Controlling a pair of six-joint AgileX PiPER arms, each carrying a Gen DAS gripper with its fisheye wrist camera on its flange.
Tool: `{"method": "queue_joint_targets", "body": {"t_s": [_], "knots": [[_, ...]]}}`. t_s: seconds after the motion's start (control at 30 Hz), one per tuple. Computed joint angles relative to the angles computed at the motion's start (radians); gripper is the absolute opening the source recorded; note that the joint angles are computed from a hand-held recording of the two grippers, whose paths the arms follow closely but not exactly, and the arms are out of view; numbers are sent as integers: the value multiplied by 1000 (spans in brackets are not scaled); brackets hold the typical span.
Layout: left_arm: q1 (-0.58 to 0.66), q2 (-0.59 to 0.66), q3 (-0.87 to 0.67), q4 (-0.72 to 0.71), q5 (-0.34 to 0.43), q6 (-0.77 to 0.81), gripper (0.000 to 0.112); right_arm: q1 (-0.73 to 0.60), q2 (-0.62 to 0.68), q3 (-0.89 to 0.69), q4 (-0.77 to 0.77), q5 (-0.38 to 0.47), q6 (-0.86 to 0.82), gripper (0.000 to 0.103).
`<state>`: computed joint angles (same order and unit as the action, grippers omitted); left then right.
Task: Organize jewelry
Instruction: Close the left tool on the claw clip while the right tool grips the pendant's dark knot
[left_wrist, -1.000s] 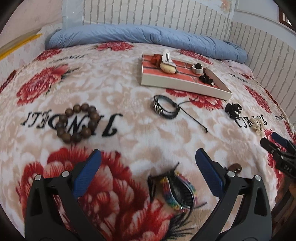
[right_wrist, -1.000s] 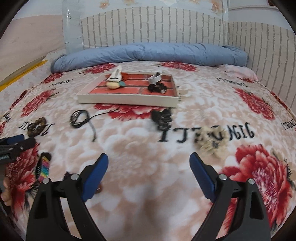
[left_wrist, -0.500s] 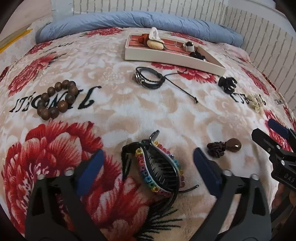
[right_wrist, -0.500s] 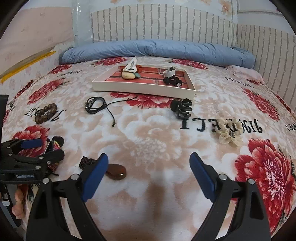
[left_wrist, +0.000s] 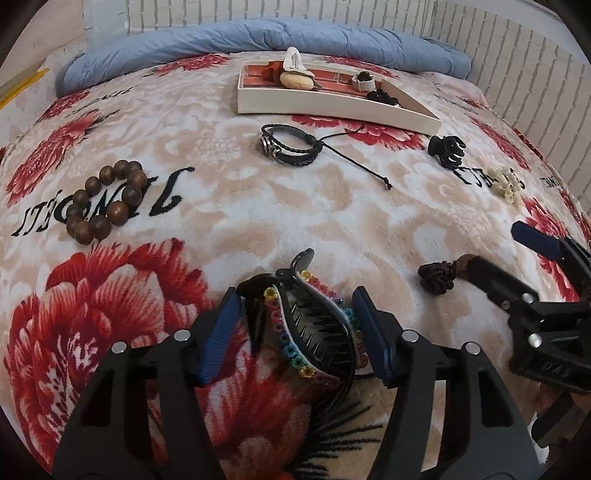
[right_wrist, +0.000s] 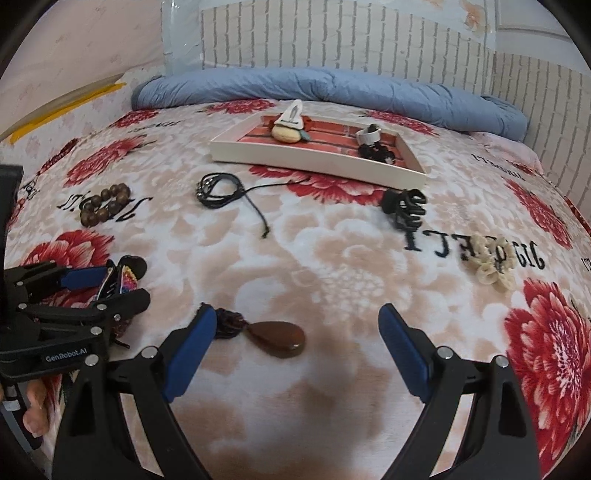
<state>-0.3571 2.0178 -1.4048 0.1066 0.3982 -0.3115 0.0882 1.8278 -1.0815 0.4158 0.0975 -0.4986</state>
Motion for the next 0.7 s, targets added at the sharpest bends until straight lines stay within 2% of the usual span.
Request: {"method": "queue_joint_targets", "body": {"t_s": [0.23,0.4,0.53,0.6,0.7], "knots": [[34,-14,25,-117,-31,123,61,35,31,-43,-287,38,323,88],[50,-19,38,-200,-45,206,61,70,69,-73,-600,62,638,88],[62,-24,50,-275,-55,285,61,73,95,-101,-604,87,649,86],[68,-24,51,-313,-54,321,61,68,107,-114,-537,97,585,81],[72,-19,44,-333,-49,339,60,67,112,-123,-523,102,572,64]]}}
